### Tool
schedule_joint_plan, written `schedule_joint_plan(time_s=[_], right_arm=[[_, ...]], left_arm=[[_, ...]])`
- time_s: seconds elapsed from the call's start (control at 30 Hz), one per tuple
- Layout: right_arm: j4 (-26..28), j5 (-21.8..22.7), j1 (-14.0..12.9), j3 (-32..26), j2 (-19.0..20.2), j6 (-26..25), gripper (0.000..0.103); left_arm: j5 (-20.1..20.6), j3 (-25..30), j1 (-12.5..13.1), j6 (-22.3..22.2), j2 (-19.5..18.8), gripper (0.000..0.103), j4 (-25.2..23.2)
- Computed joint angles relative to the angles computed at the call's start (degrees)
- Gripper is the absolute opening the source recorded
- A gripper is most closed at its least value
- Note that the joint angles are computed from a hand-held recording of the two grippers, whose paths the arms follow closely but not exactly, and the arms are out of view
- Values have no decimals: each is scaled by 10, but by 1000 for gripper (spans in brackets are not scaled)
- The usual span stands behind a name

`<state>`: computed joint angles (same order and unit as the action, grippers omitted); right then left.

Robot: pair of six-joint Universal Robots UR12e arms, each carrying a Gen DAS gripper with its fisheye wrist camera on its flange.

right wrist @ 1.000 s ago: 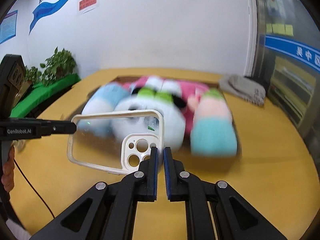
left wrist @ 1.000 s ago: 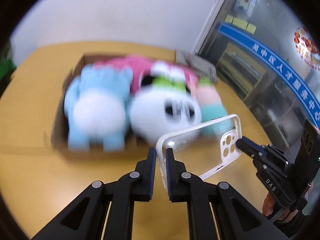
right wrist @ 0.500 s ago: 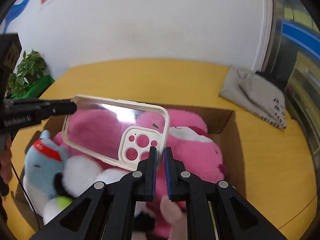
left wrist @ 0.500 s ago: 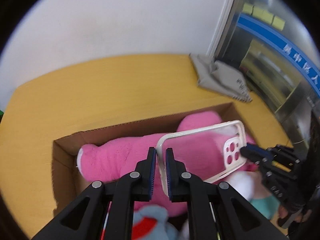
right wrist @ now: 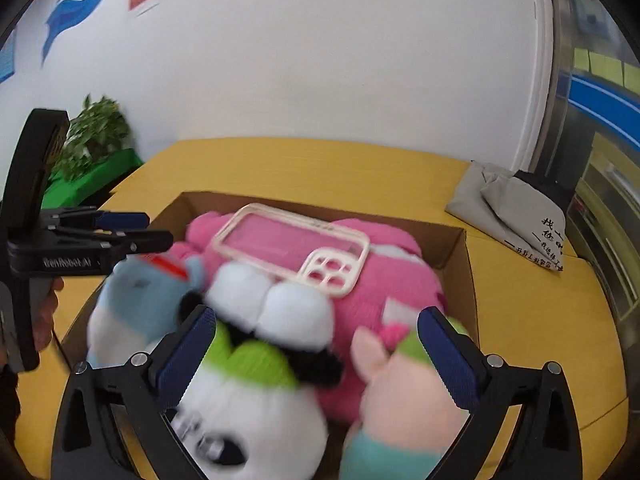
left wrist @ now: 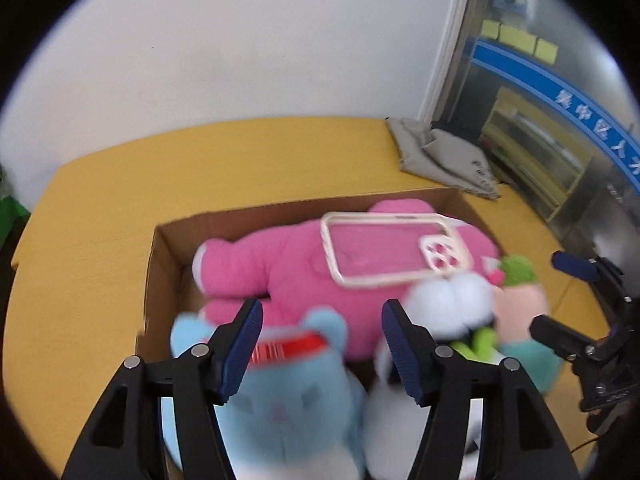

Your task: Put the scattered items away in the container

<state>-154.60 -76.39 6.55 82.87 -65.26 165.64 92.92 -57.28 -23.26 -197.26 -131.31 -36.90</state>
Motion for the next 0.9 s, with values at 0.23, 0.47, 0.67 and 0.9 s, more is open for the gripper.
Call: schedule_joint_plan(time_s=[0.23, 0.47, 0.67, 0.9], right_arm=[[-88, -31, 9, 139, -92, -34, 102], [-110, -14, 5, 219, -144, -18, 102], [-114, 6, -6, 258, -176, -4, 102], [-128, 7, -11, 286, -197, -11, 102]], left_arm=[[65, -163, -45, -47, 93, 79, 102], [97, -238, -85, -83, 129, 79, 155], [117, -262, -105, -107, 139, 79, 168], [158, -265, -120, -129, 136, 79, 178]])
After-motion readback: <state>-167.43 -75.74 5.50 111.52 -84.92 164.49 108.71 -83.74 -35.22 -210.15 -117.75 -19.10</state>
